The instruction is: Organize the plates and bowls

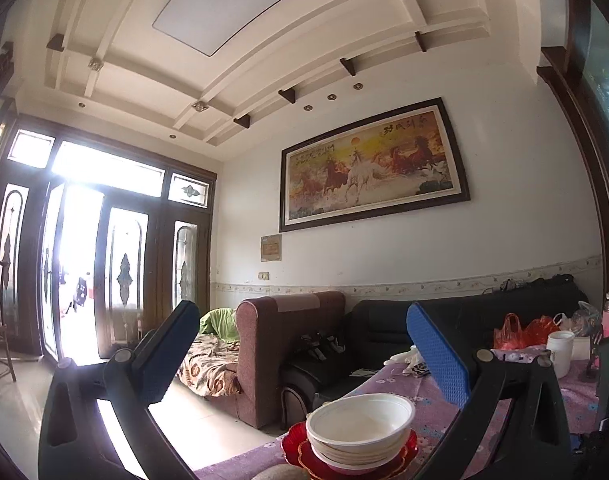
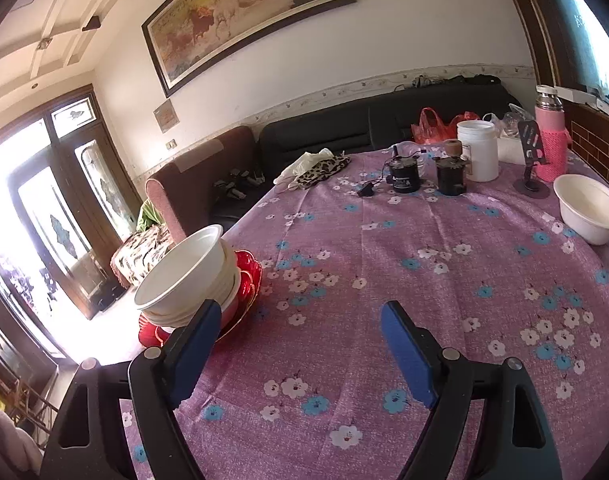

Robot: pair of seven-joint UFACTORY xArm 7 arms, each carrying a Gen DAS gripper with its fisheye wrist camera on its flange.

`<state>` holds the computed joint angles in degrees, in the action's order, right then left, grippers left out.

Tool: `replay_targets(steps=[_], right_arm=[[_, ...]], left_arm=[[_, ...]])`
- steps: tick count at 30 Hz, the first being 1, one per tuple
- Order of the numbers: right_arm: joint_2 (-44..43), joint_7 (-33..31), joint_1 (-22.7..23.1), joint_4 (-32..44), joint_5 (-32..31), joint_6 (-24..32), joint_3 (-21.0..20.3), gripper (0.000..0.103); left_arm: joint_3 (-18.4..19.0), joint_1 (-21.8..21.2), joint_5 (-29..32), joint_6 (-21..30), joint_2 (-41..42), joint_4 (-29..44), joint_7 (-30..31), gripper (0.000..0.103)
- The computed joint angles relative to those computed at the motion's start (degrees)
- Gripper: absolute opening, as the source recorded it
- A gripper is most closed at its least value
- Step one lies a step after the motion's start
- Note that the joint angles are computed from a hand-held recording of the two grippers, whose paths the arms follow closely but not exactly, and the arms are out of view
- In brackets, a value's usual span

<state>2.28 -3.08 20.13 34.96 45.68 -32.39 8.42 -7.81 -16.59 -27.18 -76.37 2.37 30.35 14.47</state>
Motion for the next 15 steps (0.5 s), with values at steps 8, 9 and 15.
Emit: replay_targets(steps=[8,9,15], right_arm=[[-4.0,0.69,-1.0,-5.79,2.83,-1.88,1.98,0.088],[-4.02,-0.81,-0.76,-5.81,4.62,-2.13,2.46,0.088],[-1.87,-7.79,1.35,-4.59,10.2,-2.08,3.52,0.089]], left_arm=[[0.38,1.04,14.77,23.96,-1.91,1.35,-6.42,0.103],[0.31,1.04,14.69,28.32,-0.91,3.11,-5.78,0.103],[1.7,2.7,18.78,42.64,2.96,7.79,-9.87,0.103]])
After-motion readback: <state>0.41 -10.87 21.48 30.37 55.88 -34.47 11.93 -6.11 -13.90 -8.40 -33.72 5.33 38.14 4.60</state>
